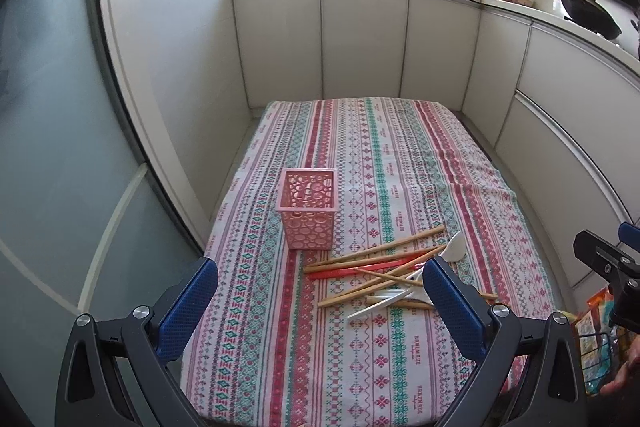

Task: Organize utensils
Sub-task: 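Lower the left tool to the pile and grasp a wooden chopstick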

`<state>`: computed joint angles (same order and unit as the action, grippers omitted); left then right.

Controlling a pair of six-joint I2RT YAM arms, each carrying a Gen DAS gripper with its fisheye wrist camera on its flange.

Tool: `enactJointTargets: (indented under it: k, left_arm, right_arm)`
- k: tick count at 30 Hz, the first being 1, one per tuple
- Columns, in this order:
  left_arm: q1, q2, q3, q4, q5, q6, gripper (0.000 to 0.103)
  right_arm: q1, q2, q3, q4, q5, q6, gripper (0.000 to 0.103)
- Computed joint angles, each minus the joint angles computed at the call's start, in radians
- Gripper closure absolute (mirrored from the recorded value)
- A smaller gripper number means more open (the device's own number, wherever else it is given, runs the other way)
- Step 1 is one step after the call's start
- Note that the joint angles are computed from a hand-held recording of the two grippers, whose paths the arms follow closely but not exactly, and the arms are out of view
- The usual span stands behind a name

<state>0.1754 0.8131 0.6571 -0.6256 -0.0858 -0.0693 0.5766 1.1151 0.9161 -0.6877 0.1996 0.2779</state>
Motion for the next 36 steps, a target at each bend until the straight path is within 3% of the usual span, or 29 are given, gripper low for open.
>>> enactJointTargets:
  k: [3, 6, 11, 14, 18, 22, 24, 33, 36]
  left_arm:
    - [0.018, 0.1, 0.026, 0.065, 0.032, 0.028, 0.0]
    - [0.048, 0.264, 0.101, 0.081, 0.14, 0.052, 0.0]
    - [0.021, 0.56, 0.224, 0.114, 0.225, 0.084, 0.001]
    - [-0.029, 0.736, 0.296, 0.137, 0.223, 0.118, 0.014]
    - [-0.077, 0.987, 0.437, 0.145, 0.264, 0.158, 0.037]
    - [-0.118, 1.191, 0.583, 0.142, 0.285, 0.216, 0.063]
    - [-0.139, 1.291, 0.664, 0.128, 0.27, 0.238, 0.071]
    - [-0.189, 1.465, 0.842, 0.075, 0.249, 0.309, 0.074]
    - [-0.213, 1.474, 0.849, 0.091, 0.197, 0.301, 0.086]
  right_arm:
    - [-0.064, 0.084, 0.05, -0.007, -0.047, -0.038, 0.0]
    - [-0.134, 0.189, 0.117, -0.01, -0.119, -0.075, 0.0]
    - [-0.239, 0.364, 0.186, 0.015, -0.19, -0.116, 0.0]
    - [-0.311, 0.435, 0.151, 0.071, -0.263, -0.122, 0.003]
    - [-0.373, 0.585, 0.179, 0.058, -0.365, -0.162, 0.023]
    - [-0.396, 0.666, 0.219, 0.059, -0.363, -0.167, 0.026]
    - [-0.407, 0.696, 0.239, 0.053, -0.382, -0.169, 0.026]
    - [-0.433, 0.773, 0.292, 0.03, -0.385, -0.196, 0.026]
    - [-0.436, 0.78, 0.296, 0.03, -0.389, -0.195, 0.026]
